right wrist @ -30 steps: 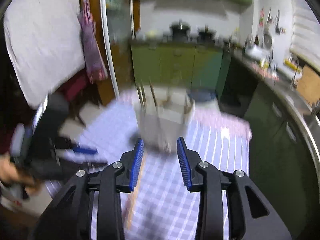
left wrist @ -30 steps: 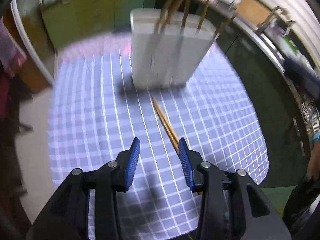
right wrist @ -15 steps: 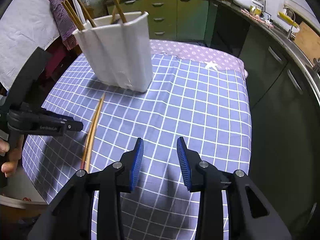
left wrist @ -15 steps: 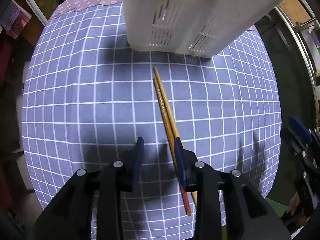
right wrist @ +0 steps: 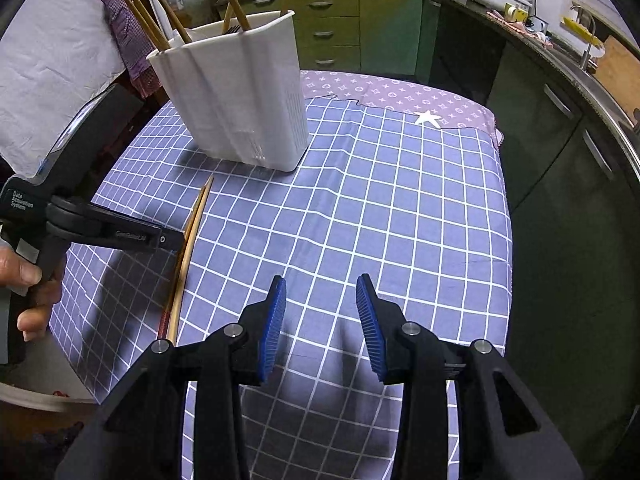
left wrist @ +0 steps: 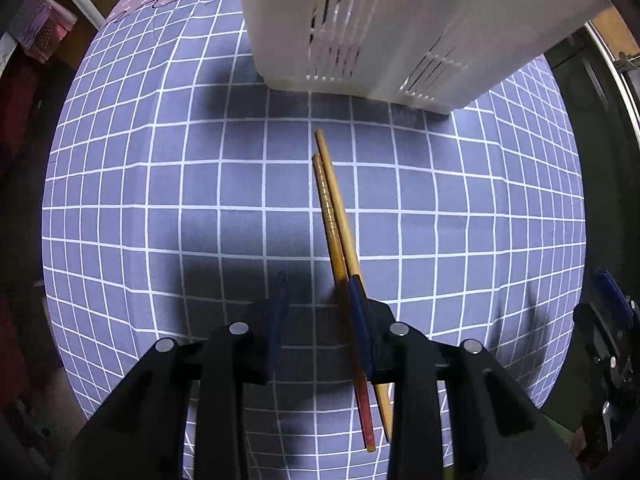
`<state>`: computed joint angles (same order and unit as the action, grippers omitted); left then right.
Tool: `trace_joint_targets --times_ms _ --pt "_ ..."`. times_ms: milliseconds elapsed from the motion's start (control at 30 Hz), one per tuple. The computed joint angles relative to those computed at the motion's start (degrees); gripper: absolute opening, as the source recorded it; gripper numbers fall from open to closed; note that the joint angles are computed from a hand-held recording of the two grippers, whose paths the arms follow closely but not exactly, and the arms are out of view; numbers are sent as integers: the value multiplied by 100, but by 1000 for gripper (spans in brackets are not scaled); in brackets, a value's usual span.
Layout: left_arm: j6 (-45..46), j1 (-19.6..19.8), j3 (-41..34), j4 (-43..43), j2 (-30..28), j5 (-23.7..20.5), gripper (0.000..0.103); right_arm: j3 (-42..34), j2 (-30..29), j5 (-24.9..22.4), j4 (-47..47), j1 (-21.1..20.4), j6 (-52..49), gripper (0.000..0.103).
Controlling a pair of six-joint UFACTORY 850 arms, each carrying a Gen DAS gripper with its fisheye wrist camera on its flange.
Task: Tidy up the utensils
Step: 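Move the left gripper back to the last chopsticks, grasp one and lift it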
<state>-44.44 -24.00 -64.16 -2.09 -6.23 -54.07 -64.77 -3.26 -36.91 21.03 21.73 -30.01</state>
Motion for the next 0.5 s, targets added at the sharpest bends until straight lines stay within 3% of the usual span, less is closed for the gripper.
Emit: trace_joint_targets --times_ms 133,233,333,500 --pt "-83 -80 -150 38 -261 -88 29 28 11 -48 126 -45 -119 37" --pt "-163 -156 -227 166 -377 -163 23 49 25 -57 188 -83 -179 37" --pt "-182 -216 -348 184 -499 -208 12 65 25 -65 257 -111 -241 37" --pt "-104 -257 -472 106 -617 -127 8 112 18 -81 278 -155 -263 37"
